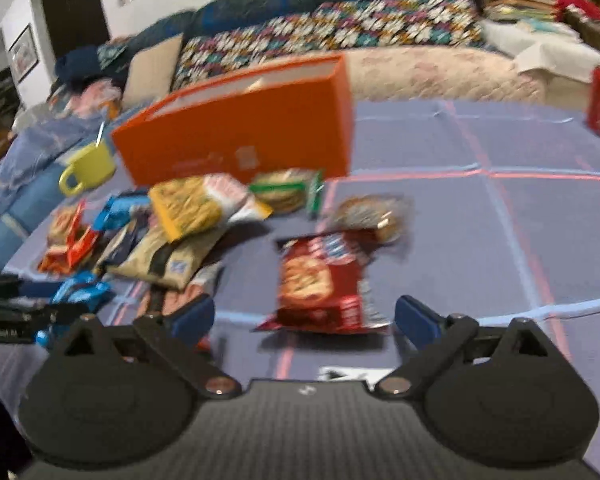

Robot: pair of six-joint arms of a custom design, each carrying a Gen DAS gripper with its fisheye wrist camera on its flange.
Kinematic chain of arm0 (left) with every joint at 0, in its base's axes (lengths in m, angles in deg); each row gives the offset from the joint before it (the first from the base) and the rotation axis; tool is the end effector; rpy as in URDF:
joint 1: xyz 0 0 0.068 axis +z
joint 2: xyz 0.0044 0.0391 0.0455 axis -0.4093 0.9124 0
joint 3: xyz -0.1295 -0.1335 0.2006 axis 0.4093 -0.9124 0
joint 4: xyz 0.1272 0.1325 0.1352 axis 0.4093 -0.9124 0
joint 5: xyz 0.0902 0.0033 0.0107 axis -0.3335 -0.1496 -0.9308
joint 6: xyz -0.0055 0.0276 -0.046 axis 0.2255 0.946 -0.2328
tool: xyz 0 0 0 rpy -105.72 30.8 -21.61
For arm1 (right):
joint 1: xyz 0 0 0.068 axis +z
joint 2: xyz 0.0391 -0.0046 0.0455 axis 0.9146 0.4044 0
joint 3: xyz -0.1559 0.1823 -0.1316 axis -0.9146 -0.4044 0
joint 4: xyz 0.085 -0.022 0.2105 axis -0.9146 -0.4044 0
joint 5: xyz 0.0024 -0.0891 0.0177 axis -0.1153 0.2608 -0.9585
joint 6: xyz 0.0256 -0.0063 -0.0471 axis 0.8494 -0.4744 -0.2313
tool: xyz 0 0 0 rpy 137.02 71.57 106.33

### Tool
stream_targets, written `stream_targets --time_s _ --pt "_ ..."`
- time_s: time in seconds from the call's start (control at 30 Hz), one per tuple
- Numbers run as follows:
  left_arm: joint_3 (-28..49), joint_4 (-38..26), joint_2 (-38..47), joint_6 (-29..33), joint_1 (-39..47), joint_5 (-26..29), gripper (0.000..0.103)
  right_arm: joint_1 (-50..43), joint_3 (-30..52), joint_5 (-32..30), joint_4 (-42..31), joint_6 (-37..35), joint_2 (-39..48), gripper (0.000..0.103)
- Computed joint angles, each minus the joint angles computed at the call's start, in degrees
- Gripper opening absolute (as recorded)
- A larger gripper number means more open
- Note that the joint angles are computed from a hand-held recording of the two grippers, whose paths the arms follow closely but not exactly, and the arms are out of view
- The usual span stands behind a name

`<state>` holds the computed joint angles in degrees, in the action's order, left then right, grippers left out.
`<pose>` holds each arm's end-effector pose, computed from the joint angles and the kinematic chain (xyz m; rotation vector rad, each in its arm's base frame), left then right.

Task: Organize snacks
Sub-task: 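Grasp the red cookie bag with the right tool while the left holds the blue bar, then carry the blue bar and red bag into the orange box and open both tools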

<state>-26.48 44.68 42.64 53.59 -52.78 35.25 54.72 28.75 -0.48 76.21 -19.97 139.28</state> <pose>0.2601 -0.1313 0.1895 0.0196 2.3391 -0.1189 0.3483 -0.0488 0.1586 -0.3778 2.2704 0.5264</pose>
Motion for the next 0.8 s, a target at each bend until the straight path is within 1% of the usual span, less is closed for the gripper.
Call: stream_targets --time_s 0.03,0.1,0.13,0.17,0.23,0.27,0.3,0.33,0.4,0.43,0.5,0.57,0.63,0.67,0.7,0.77,0.8 --pt "0.1 -0.1 0.0 0.1 0.1 0.2 0.026 -0.5 1.7 -4.5 -4.3 -0.5 0.6 0.097" --pt "0.0 -0.1 -0.2 0.3 0.5 0.4 0.026 -1.8 4.7 -11.5 -11.4 -2.8 1.5 0.096" --pt "-0.1 0.1 -0.2 0.4 0.7 0.6 0.028 -2.4 4.6 -12.7 -11.9 -3.0 0.8 0.096" --pt "-0.4 0.4 -0.5 0.5 1.1 1.1 0.029 -2.8 4.0 -12.4 -10.9 -2.7 -0.3 0.096" --pt "-0.7 0.6 -0.6 0.8 1.8 1.8 0.031 -2.9 2.8 -9.3 -6.6 -3.4 -2.3 0.097" --pt "-0.6 0.7 -0.5 0.8 2.0 2.1 0.031 -2.3 2.4 -6.4 -4.4 -4.5 -2.9 0.101" --pt "-0.7 0.7 -0.4 0.8 2.3 2.6 0.031 -1.4 2.6 -3.3 -2.5 -5.7 -2.6 0.101" --pt "-0.6 0.7 -0.4 0.7 2.4 2.9 0.031 -0.6 3.6 -1.4 -2.2 -6.4 -1.6 0.101" --pt "-0.4 0.5 0.0 0.5 2.3 2.8 0.032 1.1 7.2 0.4 -4.1 -8.2 1.7 0.1" --pt "-0.3 0.4 0.3 0.4 2.3 2.7 0.032 1.7 7.6 1.2 -3.6 -8.7 2.7 0.1" --pt "0.0 0.2 0.7 0.2 2.3 3.0 0.033 3.2 7.8 3.7 -2.3 -10.5 3.9 0.1" --pt "0.2 0.2 1.0 0.3 2.2 2.9 0.036 4.7 6.8 6.7 0.5 -11.5 4.3 0.1" --pt "0.4 0.4 1.4 0.6 2.0 2.6 0.037 5.5 6.4 8.2 1.8 -12.8 4.7 0.098" --pt "0.5 0.4 1.6 0.7 1.9 2.4 0.037 5.8 6.2 8.4 1.8 -13.3 4.7 0.083" --pt "0.6 0.3 1.8 0.8 1.8 2.0 0.037 5.9 6.0 8.5 1.7 -12.9 4.5 0.054" --pt "0.6 0.3 1.7 0.7 1.9 2.1 0.038 5.8 5.0 8.7 0.5 -11.4 3.1 0.055" --pt "0.3 0.5 1.5 0.8 1.9 2.3 0.038 5.8 3.0 8.9 1.9 -11.2 2.0 0.055"
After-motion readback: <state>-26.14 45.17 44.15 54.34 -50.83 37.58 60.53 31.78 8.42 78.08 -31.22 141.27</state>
